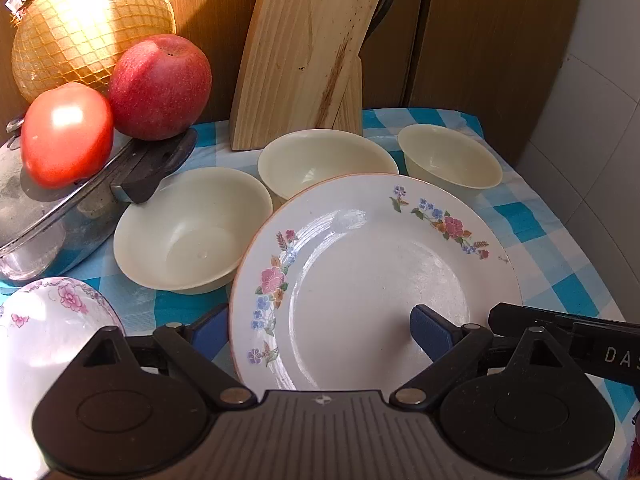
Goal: Organize plates and bowls
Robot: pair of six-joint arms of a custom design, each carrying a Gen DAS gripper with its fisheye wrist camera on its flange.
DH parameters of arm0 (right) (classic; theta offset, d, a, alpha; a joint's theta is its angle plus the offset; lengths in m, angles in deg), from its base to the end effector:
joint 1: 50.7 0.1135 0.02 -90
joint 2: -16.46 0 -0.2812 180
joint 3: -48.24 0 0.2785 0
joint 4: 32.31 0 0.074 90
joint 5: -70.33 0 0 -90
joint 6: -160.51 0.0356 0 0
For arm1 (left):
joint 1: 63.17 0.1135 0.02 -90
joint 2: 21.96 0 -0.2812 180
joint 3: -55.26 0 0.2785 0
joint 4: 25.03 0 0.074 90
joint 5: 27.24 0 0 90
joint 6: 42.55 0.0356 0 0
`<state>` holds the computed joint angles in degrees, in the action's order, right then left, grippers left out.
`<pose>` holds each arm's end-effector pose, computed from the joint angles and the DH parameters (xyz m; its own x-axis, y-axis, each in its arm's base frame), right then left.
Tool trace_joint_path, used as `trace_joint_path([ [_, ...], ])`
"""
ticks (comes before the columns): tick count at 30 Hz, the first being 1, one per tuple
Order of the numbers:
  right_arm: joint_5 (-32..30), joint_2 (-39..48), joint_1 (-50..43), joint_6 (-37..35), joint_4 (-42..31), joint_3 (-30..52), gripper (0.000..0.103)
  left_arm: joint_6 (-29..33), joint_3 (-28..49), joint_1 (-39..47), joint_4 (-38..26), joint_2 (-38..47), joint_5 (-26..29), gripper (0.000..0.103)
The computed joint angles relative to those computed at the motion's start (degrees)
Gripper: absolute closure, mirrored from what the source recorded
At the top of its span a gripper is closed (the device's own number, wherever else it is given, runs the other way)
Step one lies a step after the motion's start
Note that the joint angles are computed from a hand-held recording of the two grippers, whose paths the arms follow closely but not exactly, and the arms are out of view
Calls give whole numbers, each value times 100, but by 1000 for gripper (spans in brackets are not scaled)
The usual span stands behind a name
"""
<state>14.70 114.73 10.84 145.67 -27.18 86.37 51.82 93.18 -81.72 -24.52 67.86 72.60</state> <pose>0.1408 0.2176 0.0656 -0.6523 0.4709 -0.5939 0.2310 0.8699 0.4359 0.2436 -0.0882 0.0903 -0.7071 0.3165 -0.6324 0.4698 0.8786 -0.0856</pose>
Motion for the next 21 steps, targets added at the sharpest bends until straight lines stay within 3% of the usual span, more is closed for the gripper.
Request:
trace_joint_path([
  [11,220,-399,150,99,5,-130,78,-21,-169,5,-131,-563,-122,14],
  [21,128,-235,361,94,-244,83,78,193,-639,229,-211,-1023,-177,14],
])
